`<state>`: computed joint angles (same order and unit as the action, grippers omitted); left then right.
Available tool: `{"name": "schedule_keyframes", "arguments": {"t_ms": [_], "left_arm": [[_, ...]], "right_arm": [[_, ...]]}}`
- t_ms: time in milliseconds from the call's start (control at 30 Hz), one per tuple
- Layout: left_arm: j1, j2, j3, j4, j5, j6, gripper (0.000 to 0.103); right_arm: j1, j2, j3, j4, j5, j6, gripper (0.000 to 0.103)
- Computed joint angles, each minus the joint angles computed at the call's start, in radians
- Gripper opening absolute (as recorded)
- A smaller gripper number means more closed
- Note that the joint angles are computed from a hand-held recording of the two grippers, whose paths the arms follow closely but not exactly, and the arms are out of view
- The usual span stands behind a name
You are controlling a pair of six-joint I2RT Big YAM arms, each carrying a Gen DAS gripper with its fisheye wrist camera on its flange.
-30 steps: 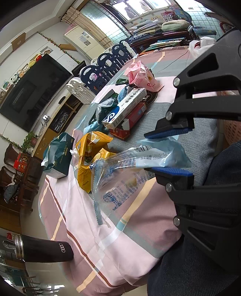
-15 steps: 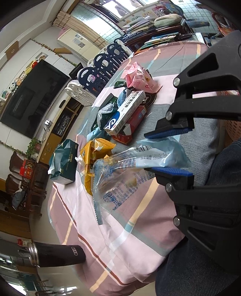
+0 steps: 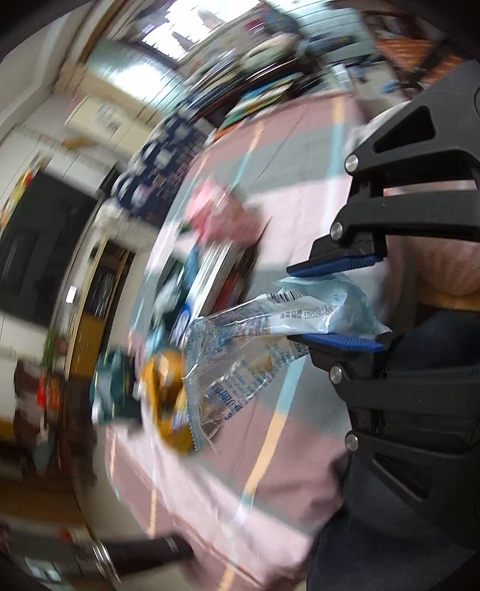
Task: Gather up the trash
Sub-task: 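Drop the white bag and clear bag into the wastebasket with both grippers, then grasp the yellow chip bag with the left gripper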
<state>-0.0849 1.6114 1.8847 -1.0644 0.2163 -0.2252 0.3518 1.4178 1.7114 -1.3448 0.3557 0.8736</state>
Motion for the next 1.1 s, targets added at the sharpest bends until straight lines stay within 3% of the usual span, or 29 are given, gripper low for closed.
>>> {"name": "schedule_keyframes", "arguments": {"t_ms": [100, 200, 367, 467, 500, 533, 600, 767, 967, 1033, 1100], "left_arm": [[-0.072, -0.021, -0.019, -0.045, 0.114, 0.154, 0.030], [-0.147, -0.051, -0.058, -0.069, 0.157, 0.342, 0.030], [-0.218, -0.053, -0.081, -0.198, 0.241, 0.579, 0.031], [-0.245, -0.061, -0.100, -0.227, 0.212, 0.647, 0.043], [-0.245, -0.062, -0.102, -0.235, 0.219, 0.653, 0.055], [-0.243, -0.067, -0.104, -0.237, 0.229, 0.653, 0.071], [-0.225, -0.076, -0.110, -0.225, 0.249, 0.643, 0.083], [-0.199, -0.043, -0.072, -0.208, 0.237, 0.537, 0.085], [-0.084, 0.028, 0.032, -0.116, 0.103, 0.287, 0.085], [-0.018, 0.088, 0.124, -0.123, 0.065, 0.181, 0.085], [0.056, 0.186, 0.268, -0.175, 0.036, 0.053, 0.085]], "right_arm": [[-0.031, -0.031, 0.015, 0.004, 0.062, 0.029, 0.076], [-0.063, -0.057, 0.022, 0.000, 0.095, 0.042, 0.081], [-0.092, -0.082, 0.004, 0.003, 0.065, 0.075, 0.081], [-0.085, -0.082, -0.006, 0.009, 0.040, 0.080, 0.081], [-0.079, -0.078, -0.006, 0.009, 0.036, 0.077, 0.081], [-0.073, -0.073, -0.005, 0.011, 0.032, 0.072, 0.081], [-0.064, -0.063, -0.003, 0.011, 0.025, 0.065, 0.081], [-0.052, -0.051, -0.007, 0.022, -0.003, 0.062, 0.081], [-0.049, -0.044, -0.015, 0.020, -0.020, 0.063, 0.081], [-0.050, -0.041, -0.021, 0.022, -0.026, 0.063, 0.081], [-0.049, -0.034, -0.023, 0.022, -0.034, 0.063, 0.081]]}}
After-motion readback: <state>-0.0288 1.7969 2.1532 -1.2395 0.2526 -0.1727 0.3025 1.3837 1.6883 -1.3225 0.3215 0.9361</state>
